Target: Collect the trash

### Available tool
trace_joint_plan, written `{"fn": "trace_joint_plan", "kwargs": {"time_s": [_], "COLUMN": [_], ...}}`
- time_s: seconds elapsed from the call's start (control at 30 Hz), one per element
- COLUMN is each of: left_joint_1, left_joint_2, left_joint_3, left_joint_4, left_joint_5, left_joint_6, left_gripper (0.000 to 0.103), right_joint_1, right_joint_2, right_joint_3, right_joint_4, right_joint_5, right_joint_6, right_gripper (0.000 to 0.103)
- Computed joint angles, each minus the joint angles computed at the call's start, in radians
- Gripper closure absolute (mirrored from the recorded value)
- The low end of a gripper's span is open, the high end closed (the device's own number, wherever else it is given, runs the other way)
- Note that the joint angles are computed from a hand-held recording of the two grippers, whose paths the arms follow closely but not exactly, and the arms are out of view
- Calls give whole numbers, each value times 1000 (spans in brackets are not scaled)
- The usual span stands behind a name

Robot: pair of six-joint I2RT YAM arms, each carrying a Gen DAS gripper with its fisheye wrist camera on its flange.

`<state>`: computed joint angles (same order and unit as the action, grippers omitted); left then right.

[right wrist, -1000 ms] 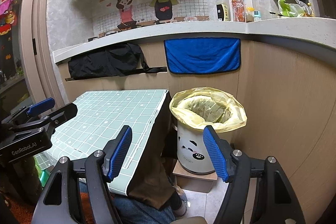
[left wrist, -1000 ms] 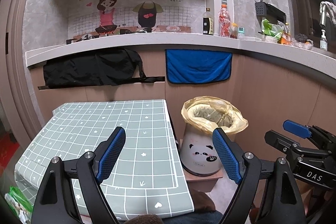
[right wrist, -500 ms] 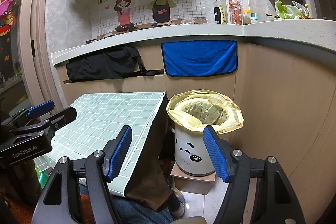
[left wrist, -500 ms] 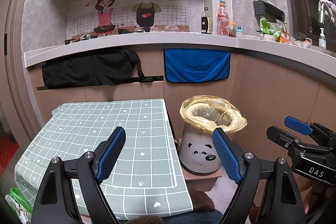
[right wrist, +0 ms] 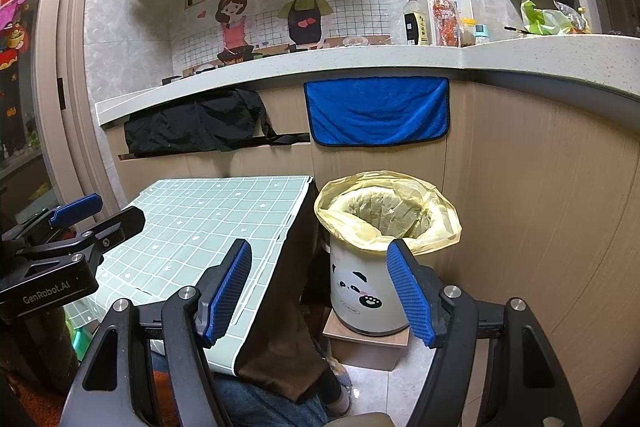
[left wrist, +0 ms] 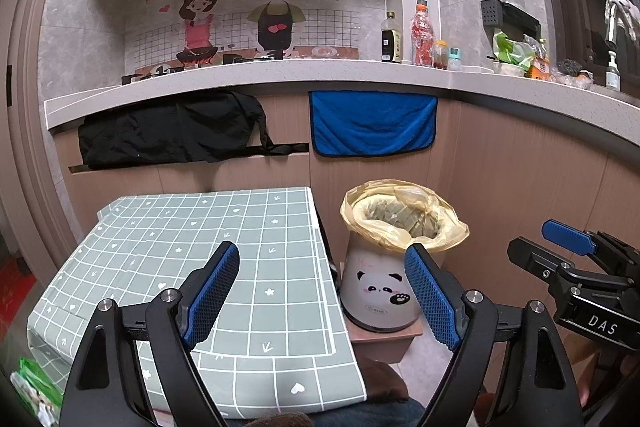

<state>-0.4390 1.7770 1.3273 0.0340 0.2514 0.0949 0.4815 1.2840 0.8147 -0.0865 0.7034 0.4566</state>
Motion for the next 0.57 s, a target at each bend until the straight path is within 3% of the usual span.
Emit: {"fn": "trace_joint_plan", "kwargs": {"time_s": [0.57], "left_joint_1": [18], "left_joint_2": [21], "left_joint_3": [6], "left_joint_4": [-14], "left_joint_5": [43], "left_joint_6": [11], "left_gripper": [18], "right_joint_1": [-3], "right_joint_2": [-10], "right_joint_3": [-6], "right_joint_4": [-16], "right_joint_5": [1], "right_joint_6": [6], "right_gripper": [35]}}
